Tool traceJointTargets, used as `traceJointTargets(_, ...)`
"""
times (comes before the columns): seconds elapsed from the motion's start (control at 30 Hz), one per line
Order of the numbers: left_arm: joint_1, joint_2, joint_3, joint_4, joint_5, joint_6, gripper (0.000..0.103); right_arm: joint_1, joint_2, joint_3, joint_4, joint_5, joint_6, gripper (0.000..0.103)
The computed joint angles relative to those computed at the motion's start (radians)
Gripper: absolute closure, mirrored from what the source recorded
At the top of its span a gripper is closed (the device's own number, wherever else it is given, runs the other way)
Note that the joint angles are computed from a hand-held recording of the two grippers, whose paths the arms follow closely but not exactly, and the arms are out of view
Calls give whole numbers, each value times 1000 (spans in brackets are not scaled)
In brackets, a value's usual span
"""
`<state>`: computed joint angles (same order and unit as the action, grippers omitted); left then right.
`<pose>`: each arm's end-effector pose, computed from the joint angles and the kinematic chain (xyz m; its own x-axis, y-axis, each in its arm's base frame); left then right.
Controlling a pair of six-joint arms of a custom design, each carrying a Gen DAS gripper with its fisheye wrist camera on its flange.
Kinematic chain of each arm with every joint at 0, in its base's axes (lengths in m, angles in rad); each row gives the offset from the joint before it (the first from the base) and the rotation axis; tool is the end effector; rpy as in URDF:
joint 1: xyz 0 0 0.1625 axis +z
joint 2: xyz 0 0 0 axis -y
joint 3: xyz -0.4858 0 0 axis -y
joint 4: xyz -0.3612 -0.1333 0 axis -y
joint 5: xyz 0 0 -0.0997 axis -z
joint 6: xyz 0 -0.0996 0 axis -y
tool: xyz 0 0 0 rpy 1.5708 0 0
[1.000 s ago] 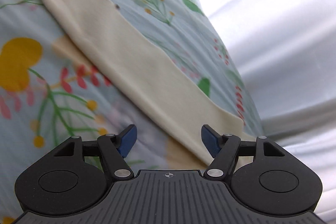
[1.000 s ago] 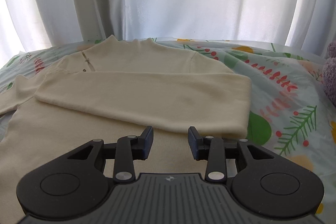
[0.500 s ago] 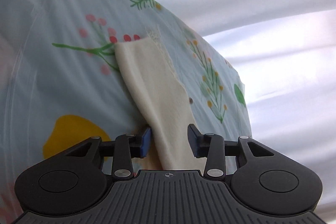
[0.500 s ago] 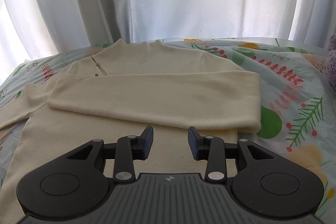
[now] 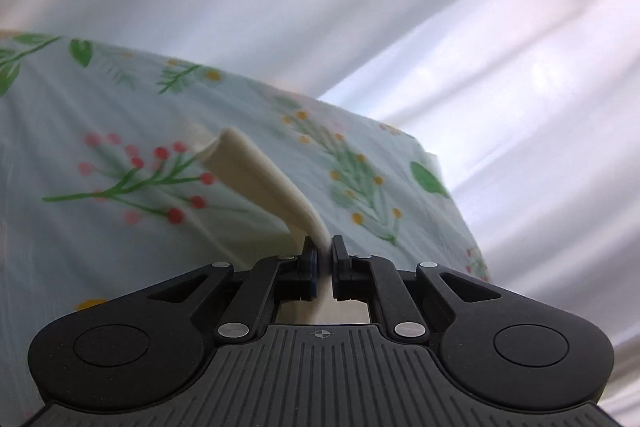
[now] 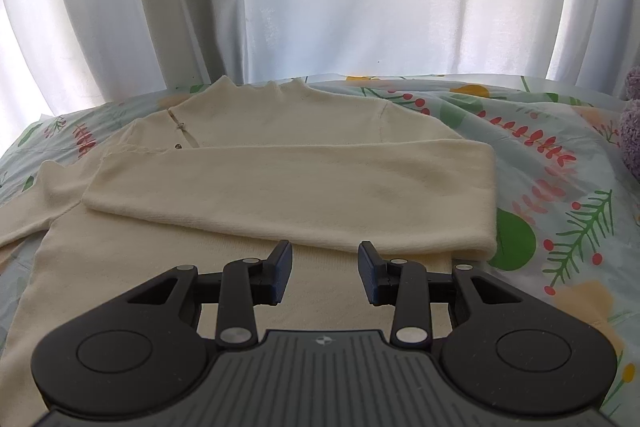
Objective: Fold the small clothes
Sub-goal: 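Fold the held sleeve across the sweater body with the left gripper, release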
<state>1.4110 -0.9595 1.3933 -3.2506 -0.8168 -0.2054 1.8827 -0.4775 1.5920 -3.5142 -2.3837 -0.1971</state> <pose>0.0864 -0.7302 0.4798 -0.8160 -0.5777 -0.0206 -0.1181 0.2014 -0.9724 0.2754 -0.6556 0.0887 -0.7621 0.1669 0.6256 -0.3636 0.6891 -0.6268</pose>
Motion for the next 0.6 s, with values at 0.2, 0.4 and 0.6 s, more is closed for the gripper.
traceJointTargets(0.2, -137, 11, 65, -18, -273, 376, 95, 5, 0, 6, -25, -1, 2, 67)
traceJointTargets(0.4, -223, 53, 126, 235, -493, 521, 49, 7, -10, 21, -51, 12, 9, 67)
traceJointTargets(0.6, -240, 69, 201, 365, -424, 474, 51, -10, -45, 43, 17, 62, 90, 67)
